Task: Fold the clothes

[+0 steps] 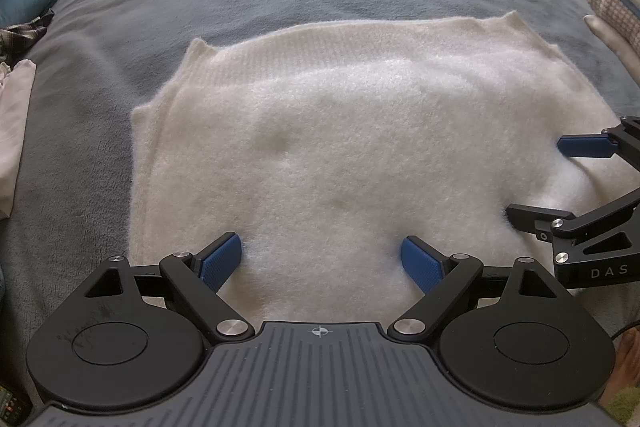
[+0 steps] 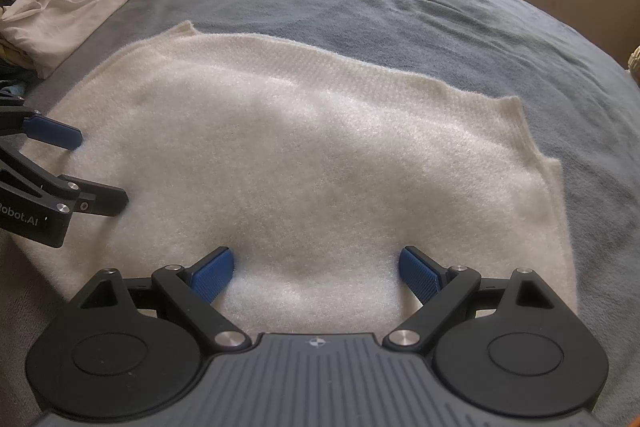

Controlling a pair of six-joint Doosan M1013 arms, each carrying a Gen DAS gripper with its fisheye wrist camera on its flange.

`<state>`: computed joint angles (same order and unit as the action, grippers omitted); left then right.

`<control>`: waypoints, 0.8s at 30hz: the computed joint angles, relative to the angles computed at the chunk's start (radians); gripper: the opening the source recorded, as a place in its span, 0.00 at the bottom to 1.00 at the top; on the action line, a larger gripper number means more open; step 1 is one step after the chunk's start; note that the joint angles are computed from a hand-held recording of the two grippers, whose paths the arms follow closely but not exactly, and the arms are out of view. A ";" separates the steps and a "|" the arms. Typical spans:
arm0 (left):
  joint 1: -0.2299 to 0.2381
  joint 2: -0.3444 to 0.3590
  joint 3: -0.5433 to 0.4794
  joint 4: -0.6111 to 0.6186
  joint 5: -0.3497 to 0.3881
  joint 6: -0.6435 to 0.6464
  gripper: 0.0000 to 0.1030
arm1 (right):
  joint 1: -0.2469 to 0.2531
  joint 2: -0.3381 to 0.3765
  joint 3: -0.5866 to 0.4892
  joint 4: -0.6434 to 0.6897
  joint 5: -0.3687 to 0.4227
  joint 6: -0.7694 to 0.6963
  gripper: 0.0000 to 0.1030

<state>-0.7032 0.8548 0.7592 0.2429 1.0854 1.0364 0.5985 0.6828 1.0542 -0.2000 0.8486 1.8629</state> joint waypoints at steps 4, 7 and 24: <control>0.000 -0.002 0.004 0.001 -0.003 -0.001 0.86 | 0.000 0.000 0.000 -0.003 0.001 0.003 0.90; 0.000 -0.002 0.004 0.001 -0.002 -0.002 0.86 | 0.001 0.000 0.001 -0.005 0.001 0.006 0.90; 0.000 -0.002 0.004 0.002 -0.001 -0.002 0.87 | 0.002 -0.002 0.005 -0.011 -0.002 0.014 0.90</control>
<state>-0.7036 0.8526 0.7630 0.2448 1.0843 1.0346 0.6009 0.6804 1.0592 -0.2106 0.8470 1.8764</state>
